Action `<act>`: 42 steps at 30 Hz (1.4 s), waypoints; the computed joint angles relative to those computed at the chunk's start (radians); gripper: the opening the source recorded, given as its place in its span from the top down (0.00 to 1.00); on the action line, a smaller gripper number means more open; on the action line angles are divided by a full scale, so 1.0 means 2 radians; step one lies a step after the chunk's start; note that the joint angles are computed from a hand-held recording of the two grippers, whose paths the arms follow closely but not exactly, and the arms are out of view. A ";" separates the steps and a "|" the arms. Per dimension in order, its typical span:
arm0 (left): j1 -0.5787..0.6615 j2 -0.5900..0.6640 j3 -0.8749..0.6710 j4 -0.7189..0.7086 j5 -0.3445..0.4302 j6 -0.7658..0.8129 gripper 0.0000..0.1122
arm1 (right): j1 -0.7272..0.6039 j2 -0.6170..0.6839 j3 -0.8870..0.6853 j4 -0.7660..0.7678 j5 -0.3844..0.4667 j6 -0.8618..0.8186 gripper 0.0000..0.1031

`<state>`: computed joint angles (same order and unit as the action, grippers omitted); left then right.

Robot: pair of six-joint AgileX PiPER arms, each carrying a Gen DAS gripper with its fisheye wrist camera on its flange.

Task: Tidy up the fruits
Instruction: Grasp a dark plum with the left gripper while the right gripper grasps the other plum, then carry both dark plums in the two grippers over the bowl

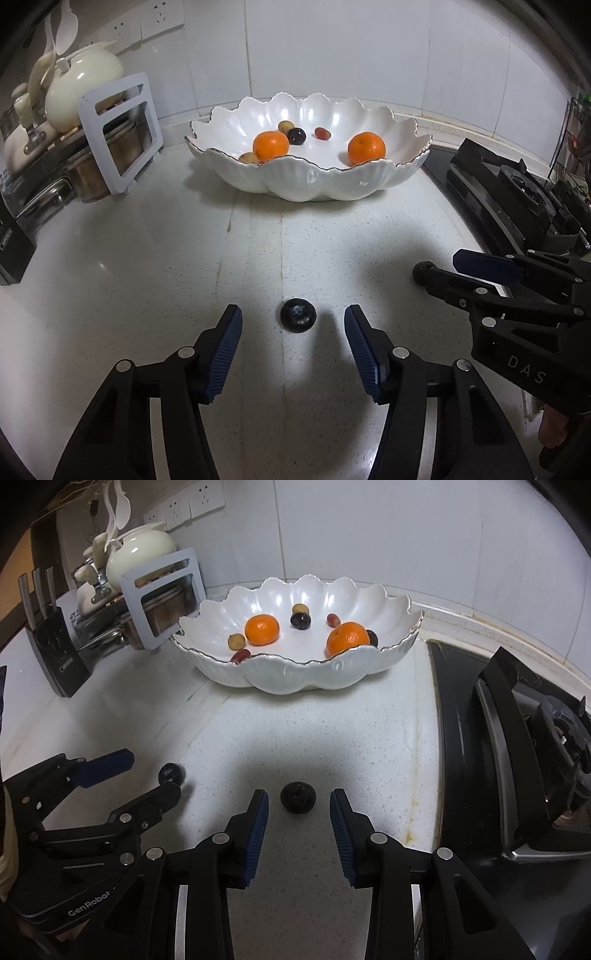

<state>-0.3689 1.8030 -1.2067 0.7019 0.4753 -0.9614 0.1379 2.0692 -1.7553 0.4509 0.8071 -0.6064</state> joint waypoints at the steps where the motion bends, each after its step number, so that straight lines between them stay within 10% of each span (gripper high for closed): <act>1: 0.001 0.003 -0.003 -0.004 0.000 0.004 0.54 | 0.000 0.004 -0.004 -0.002 0.002 0.002 0.65; 20: 0.016 0.027 -0.023 -0.047 -0.005 0.041 0.79 | 0.007 0.039 -0.044 -0.014 0.022 0.010 0.73; 42: 0.003 -0.018 -0.015 -0.029 -0.004 0.020 0.79 | -0.008 -0.004 -0.021 0.024 0.015 -0.018 0.77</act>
<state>-0.3637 1.7666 -1.2374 0.6445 0.4666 -0.9221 0.1210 2.0603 -1.7977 0.4986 0.8379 -0.6433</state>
